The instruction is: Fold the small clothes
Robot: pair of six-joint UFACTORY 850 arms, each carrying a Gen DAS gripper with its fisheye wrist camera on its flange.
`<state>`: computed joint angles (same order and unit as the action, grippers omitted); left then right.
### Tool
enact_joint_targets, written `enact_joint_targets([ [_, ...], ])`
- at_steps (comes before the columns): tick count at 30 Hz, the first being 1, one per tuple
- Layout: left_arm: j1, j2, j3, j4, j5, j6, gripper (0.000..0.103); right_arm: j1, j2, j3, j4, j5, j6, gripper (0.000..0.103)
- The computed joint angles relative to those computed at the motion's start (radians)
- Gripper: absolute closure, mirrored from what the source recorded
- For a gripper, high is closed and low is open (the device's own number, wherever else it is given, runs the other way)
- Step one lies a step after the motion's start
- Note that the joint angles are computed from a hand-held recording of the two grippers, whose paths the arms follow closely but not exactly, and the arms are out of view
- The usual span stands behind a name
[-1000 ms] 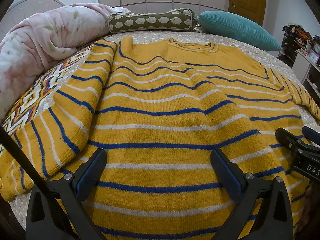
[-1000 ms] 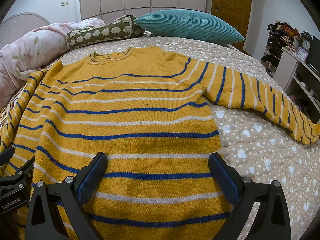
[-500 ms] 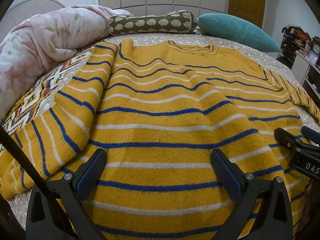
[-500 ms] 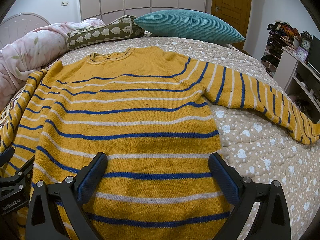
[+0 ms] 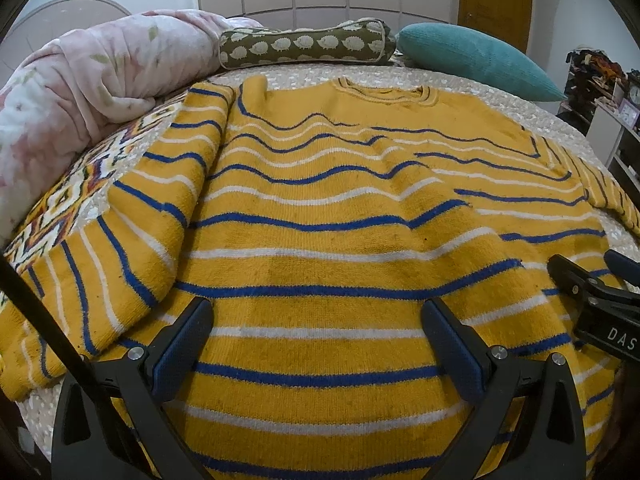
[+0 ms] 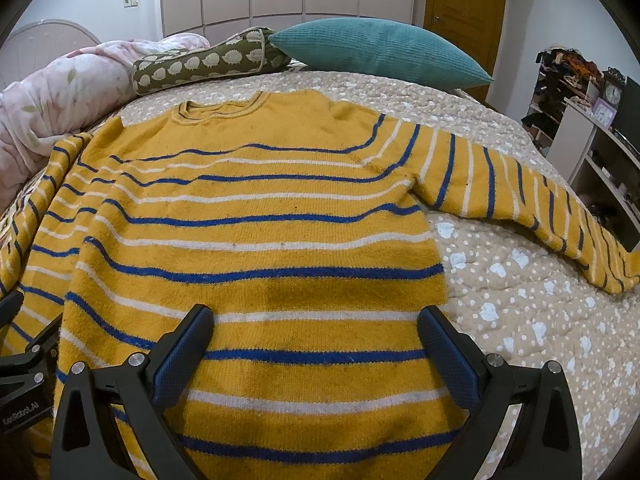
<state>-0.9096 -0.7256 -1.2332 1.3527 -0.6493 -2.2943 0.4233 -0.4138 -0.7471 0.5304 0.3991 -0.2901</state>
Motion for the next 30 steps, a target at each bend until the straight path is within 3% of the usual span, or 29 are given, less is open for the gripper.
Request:
enact_joint_targets([
  [30, -0.002, 0.002, 0.016, 0.047, 0.005, -0.057, 0.0, 0.002, 0.014, 0.012, -0.011, -0.008, 0.016, 0.0],
])
